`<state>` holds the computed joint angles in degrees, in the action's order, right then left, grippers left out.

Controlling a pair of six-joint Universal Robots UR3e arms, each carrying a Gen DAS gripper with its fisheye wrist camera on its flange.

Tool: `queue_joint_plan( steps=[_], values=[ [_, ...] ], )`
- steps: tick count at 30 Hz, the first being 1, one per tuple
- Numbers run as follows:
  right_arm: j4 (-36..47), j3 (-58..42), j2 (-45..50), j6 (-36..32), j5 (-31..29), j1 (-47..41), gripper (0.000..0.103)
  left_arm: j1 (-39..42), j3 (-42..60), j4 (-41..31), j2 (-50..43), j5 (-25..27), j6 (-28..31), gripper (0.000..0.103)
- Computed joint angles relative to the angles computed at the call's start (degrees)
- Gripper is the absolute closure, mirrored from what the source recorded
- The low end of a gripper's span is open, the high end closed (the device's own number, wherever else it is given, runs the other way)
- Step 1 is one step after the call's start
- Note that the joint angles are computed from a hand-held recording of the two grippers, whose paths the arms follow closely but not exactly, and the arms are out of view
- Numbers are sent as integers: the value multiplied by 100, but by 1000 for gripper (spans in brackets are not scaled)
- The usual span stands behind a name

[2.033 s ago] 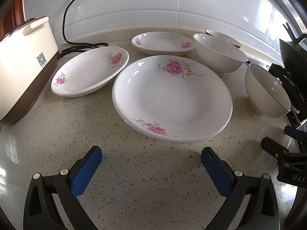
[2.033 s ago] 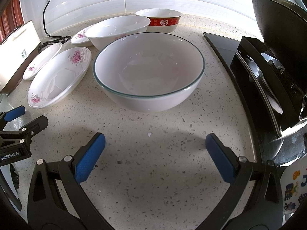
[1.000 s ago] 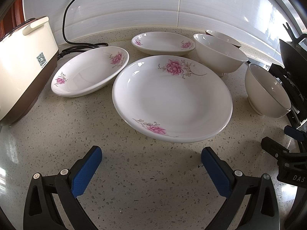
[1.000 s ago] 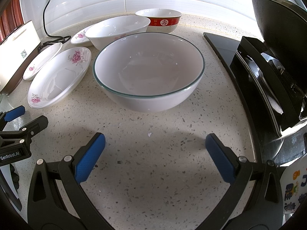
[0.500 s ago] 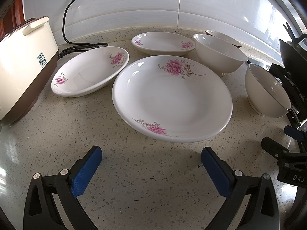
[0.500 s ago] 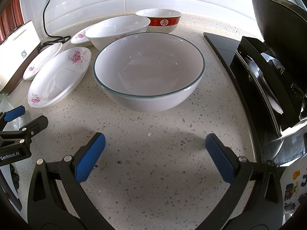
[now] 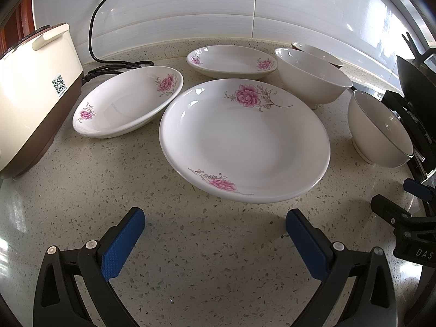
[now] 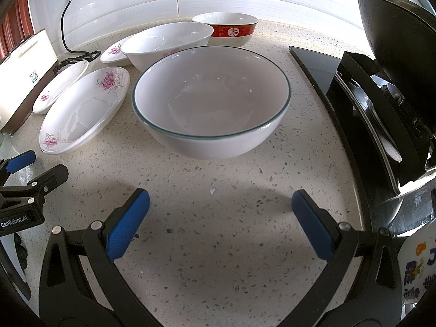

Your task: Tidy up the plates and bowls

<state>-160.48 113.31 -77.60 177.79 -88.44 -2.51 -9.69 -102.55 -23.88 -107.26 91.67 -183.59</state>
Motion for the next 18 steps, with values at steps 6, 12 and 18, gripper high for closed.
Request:
queue_joint_plan(
  steps=[6, 12, 18],
  values=[
    [1, -3, 1, 1, -1, 1, 0, 0, 0, 0, 0, 0, 0, 0],
    [-14, 33, -21, 7, -5, 8, 0, 0, 0, 0, 0, 0, 0, 0],
    [-19, 22, -6, 189, -128, 90, 0, 0, 0, 0, 0, 0, 0, 0]
  ],
)
